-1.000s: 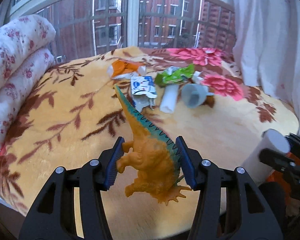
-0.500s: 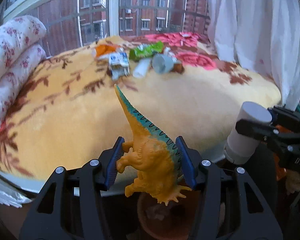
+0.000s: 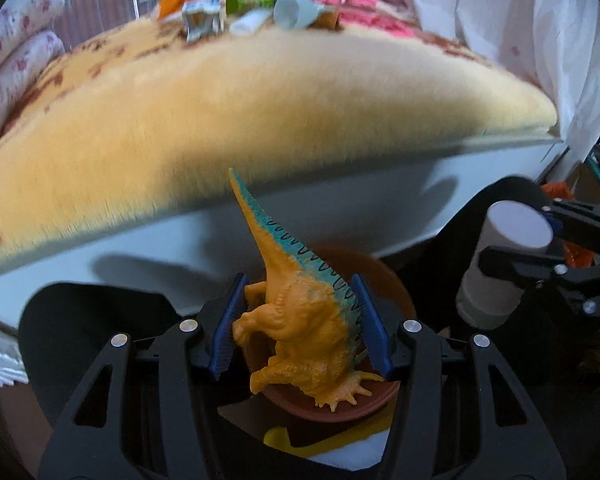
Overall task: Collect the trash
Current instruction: 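Drop the grey cup and orange dinosaur into the orange bin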
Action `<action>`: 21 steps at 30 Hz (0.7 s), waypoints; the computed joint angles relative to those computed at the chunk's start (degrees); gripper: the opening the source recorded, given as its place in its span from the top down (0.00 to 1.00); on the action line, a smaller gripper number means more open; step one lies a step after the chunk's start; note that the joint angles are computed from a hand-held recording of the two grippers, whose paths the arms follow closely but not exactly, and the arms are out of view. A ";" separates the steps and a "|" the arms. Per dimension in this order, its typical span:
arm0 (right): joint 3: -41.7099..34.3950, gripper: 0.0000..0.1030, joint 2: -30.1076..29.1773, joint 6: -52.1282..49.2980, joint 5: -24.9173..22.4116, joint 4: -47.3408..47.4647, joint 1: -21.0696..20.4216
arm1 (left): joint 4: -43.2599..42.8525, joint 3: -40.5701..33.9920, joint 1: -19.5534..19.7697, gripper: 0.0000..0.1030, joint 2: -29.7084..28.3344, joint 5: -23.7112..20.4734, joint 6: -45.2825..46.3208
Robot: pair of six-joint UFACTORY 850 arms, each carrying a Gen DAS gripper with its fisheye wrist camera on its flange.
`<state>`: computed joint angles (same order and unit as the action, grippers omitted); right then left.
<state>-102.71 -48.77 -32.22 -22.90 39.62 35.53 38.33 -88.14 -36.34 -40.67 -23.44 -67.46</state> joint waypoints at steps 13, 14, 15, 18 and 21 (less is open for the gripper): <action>-2.38 0.31 -2.23 5.68 -1.30 -4.31 -1.30 | -12.62 0.93 2.09 0.22 -0.86 0.05 10.26; -2.37 0.31 -2.03 6.24 -0.92 -4.88 -1.52 | -12.13 1.04 2.16 0.22 -0.72 0.09 9.81; -2.40 0.32 -1.85 6.00 -0.93 -4.63 -1.72 | -11.04 1.14 2.18 0.22 -0.53 0.14 8.86; -3.75 0.34 -1.76 5.65 -0.67 -4.40 -2.26 | -6.50 1.09 1.98 0.22 -0.05 -0.02 5.47; -7.42 0.34 -2.76 3.87 -0.62 -3.01 -2.85 | -1.93 0.28 1.87 0.22 0.46 0.08 2.79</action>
<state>-110.13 -51.53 -28.35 -23.52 36.61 32.68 36.39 -87.86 -34.47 -40.21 -23.35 -64.67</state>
